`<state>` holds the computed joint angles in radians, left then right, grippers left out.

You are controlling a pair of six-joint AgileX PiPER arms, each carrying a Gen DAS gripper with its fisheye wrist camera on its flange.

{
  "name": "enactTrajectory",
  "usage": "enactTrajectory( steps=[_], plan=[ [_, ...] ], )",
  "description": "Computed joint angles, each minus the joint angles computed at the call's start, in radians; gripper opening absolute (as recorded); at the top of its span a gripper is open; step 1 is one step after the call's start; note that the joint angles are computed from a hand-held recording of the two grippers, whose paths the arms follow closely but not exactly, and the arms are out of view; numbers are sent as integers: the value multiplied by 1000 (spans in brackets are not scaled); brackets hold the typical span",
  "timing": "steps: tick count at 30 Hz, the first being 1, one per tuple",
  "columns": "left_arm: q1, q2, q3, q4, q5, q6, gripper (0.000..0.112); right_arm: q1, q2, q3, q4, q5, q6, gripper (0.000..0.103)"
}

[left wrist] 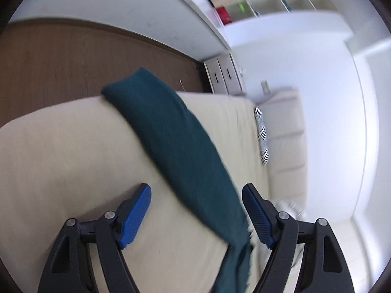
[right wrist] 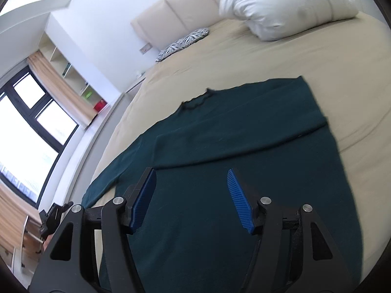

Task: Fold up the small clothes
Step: 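Carry the held sleeve across the sweater body with the left gripper and release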

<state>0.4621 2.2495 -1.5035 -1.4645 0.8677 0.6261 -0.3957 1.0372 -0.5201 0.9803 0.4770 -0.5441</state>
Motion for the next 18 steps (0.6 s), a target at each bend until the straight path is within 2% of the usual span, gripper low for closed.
enactTrajectory(
  steps=[2, 6, 7, 8, 9, 10, 11, 15, 18],
  plan=[
    [-1, 61, -72, -20, -5, -75, 78, 115, -9, -6, -107, -69, 153, 59],
    [-13, 149, -235, 11, -41, -221, 76, 232, -34, -19, -313, -113, 409, 59],
    [-15, 172, -277, 22, -48, -257, 68, 243, -38, -14, -338, -121, 438, 59],
    [-16, 193, -318, 52, -52, -300, 50, 265, -37, -13, -374, -136, 484, 59],
    [-18, 212, -362, 112, -66, -375, 24, 295, -31, -12, -425, -156, 548, 59],
    [-17, 222, -389, 161, -82, -426, 15, 301, -31, -11, -446, -158, 572, 59],
    [-18, 216, -385, 183, -99, -437, 10, 298, -31, -7, -444, -159, 569, 59],
    [-82, 82, -263, 259, -212, -339, 9, 210, -15, 21, -220, -144, 316, 59],
    [-192, 1, -274, 432, -261, -353, 8, 125, -28, 70, -47, -110, 121, 59]
  ],
)
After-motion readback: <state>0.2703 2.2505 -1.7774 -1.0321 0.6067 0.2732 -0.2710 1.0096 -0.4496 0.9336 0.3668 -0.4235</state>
